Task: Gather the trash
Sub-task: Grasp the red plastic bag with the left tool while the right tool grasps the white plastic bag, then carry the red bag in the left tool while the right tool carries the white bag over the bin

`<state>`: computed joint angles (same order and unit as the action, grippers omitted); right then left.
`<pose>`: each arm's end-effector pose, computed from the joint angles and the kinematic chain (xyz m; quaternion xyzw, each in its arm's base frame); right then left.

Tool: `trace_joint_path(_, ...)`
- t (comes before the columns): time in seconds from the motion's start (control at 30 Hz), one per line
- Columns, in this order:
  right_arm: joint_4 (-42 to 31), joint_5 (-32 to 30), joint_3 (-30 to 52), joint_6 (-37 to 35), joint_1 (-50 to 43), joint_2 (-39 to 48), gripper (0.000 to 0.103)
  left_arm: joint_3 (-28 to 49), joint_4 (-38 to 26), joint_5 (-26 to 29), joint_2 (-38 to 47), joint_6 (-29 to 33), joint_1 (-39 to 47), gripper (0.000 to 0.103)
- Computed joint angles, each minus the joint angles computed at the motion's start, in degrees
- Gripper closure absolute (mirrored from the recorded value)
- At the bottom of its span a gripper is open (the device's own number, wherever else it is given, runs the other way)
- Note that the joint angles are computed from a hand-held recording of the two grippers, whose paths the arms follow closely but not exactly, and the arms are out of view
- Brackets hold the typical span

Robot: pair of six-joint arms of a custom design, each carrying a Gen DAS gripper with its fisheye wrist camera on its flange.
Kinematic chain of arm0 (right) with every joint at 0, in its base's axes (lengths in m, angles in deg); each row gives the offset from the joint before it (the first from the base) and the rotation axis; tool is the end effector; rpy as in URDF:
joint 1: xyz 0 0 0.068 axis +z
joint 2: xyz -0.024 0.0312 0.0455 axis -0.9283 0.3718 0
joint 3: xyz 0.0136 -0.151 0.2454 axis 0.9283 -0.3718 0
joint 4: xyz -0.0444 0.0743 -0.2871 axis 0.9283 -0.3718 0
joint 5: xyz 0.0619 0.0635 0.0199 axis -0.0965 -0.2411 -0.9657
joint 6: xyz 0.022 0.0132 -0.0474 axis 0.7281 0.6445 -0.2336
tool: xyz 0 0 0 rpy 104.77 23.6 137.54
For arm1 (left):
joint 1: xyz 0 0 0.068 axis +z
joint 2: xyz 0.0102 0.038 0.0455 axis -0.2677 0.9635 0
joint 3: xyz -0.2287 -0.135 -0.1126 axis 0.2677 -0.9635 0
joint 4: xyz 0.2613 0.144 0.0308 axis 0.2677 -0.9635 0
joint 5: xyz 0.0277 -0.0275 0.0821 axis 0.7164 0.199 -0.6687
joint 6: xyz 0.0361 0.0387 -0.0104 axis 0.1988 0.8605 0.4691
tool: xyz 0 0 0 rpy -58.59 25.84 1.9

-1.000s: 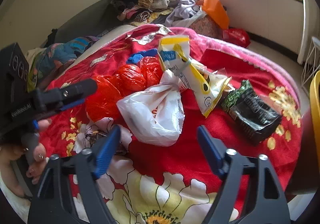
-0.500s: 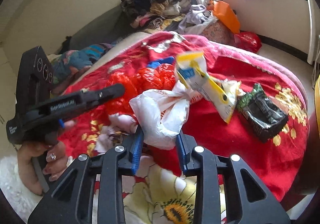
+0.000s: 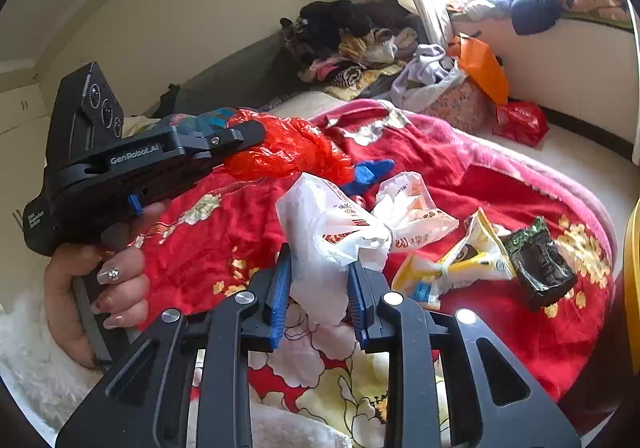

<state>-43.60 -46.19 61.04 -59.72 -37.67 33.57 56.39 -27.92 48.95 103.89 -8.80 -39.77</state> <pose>0.2642 0.1701 0.1066 -0.2186 0.8336 0.3207 0.3929 0.2634 -0.1174 0.1459 -0.0401 0.8534 -0.2176 0.4720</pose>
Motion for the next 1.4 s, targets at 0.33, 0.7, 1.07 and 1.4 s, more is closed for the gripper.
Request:
trace_joint_path(0.33,0.4,0.7,-3.2,0.2,-0.9,-5.5,0.079,0.1,-0.7,-0.3,-1.4,0.3,-1.4,0.102)
trace_joint_path(0.7,-0.3,1.5,-6.1,0.1,-4.0,-10.9,0.08,0.9,-1.1,-0.3,-1.6,0.9,-3.7,0.102)
trace_joint_path(1.07,-0.5,1.5,-9.3,0.5,-8.1,-15.9,0.081,2.7,-1.5,-1.6,-0.8,1.6,-8.4,0.102)
trace_joint_path(1.4,-0.4,1.3,-11.3,0.9,-11.7,-19.2,0.081,5.6,-1.8,-2.9,1.8,2.3,-13.0,0.102)
